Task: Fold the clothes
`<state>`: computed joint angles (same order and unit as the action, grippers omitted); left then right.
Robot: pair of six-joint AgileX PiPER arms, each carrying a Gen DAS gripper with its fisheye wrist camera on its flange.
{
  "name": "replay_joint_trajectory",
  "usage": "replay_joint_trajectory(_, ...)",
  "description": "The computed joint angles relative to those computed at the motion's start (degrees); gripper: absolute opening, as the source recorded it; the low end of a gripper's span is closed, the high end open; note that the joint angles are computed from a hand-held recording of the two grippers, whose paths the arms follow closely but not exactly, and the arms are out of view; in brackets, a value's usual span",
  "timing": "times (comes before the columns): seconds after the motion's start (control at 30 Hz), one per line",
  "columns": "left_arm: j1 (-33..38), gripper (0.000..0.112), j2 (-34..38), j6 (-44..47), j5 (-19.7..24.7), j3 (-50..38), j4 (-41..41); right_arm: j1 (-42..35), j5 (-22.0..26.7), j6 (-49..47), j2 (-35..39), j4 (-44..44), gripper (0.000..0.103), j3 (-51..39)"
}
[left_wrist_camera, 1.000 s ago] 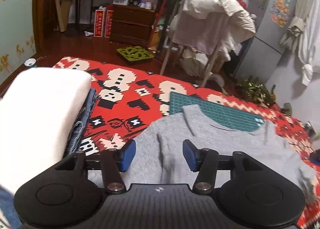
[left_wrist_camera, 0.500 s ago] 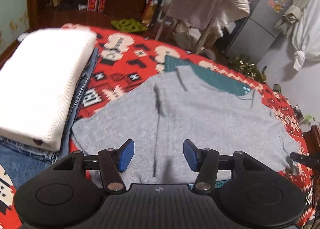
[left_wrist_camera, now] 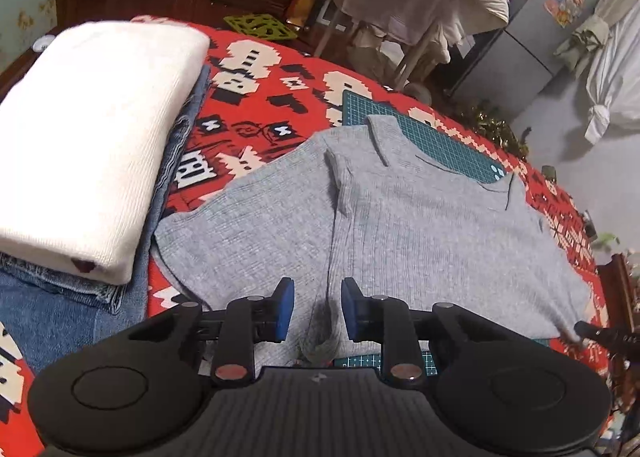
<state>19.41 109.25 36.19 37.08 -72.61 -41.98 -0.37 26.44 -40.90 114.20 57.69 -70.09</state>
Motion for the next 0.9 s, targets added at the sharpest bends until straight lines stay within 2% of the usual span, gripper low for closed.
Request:
replay_joint_trajectory(0.13, -0.5, 0.025, 1.5, -1.2, 1.5, -1.2, 1.9, -0.8, 0.8, 0.5, 0.9, 0.9, 0.003, -0.4)
replay_joint_trajectory(0.47, -2.6, 0.025, 1.2, 2.6, 0.9, -0.7, 1.4, -1.3, 1.1, -0.9, 2.8, 3.5, 0.003, -1.7)
replay_joint_trajectory(0.5, -2.9, 0.021, 1.3, 2.0, 0.7, -0.8, 2.3, -1.3, 1.2, -0.9, 3.0, 3.5, 0.003, -1.9)
replay_joint_trajectory(0.53, -3.2, 0.002, 1.4, 1.2, 0.3, -0.9, 3.6, -1.3, 1.4, -0.9, 3.2, 3.4, 0.003, -2.1)
replay_joint_trajectory(0.6, -3.5, 0.003, 0.7, -0.2, -0.9, -0.4, 5.6, -1.1, 2.0, -0.3, 3.6, 2.3, 0.003, -2.8)
replay_joint_trajectory(0.73, 0.5, 0.003, -1.0, 4.3, 2.3, -0.1, -0.8, -1.8, 2.8, -0.7, 2.3, 2.3, 0.003, -2.0)
replay_joint_trajectory(0.9, 1.2, 0.003, -0.8, 0.1, 2.2, -0.9, 2.2, -2.6, 2.7, -0.5, 2.0, 3.0, 0.003, -1.4)
